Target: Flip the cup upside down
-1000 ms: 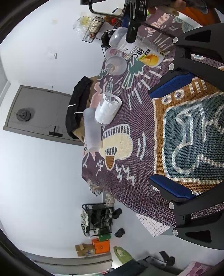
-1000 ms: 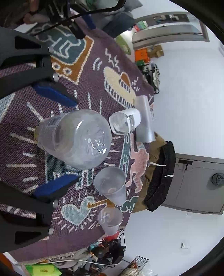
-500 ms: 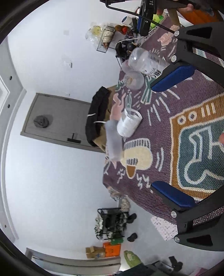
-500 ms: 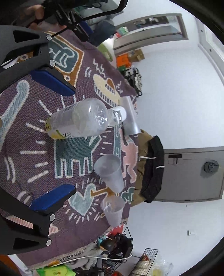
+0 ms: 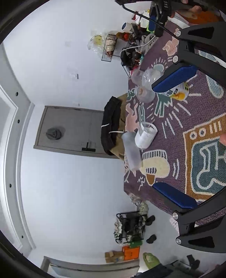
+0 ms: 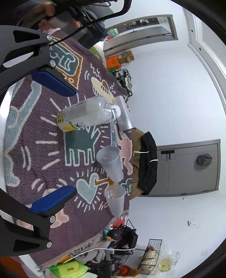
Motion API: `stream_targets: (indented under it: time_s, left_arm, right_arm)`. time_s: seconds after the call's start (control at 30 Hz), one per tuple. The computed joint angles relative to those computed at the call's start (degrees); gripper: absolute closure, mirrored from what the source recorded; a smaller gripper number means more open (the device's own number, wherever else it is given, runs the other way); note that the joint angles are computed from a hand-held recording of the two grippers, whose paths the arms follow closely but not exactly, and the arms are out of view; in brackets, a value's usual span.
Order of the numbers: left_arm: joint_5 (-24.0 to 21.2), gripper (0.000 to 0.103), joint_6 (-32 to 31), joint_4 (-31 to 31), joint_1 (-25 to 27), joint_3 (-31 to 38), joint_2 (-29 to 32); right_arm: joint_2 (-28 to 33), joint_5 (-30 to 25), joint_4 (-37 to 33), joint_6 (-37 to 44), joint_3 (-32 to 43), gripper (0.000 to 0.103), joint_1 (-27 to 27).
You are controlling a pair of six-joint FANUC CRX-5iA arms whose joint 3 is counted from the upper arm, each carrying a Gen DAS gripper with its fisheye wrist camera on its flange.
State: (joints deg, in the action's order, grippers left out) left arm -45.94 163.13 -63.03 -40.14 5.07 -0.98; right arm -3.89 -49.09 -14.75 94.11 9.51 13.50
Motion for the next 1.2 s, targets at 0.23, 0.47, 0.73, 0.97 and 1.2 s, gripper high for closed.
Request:
stream_targets:
  time_s: [0.23, 0.47, 0.73, 0.97, 1.2]
  left_arm:
    - [-2.92, 0.000, -2.64, -0.72, -2.91, 1.91, 1.29]
    - [-4.36, 0.000, -4.08, 0.82, -4.53, 2.74, 2.48]
    - [-6.42, 0.000, -3.48, 1.08, -5.29, 2.92, 3.05]
    - [-7.38, 0.000, -2.59, 1.12, -4.90, 2.61, 2.78]
    - [-7.85, 0.000, -1.52, 0.65, -4.83, 1.88, 2.13]
  right_arm:
    - [-2.55, 1.29, -2.29, 2.66, -3.21, 0.000, -1.69]
    - [-5.37, 3.34, -3.37, 2.82, -7.74, 0.000, -2.66]
    - [-6.24, 5.02, -4.41, 3.42, -9.17, 0.000, -4.83]
    - [-6.35, 4.31, -5.69, 4.83, -9.19, 0.000, -5.03]
    - [-6.74, 4.77, -4.69, 4.73, -9.65, 0.000, -4.12]
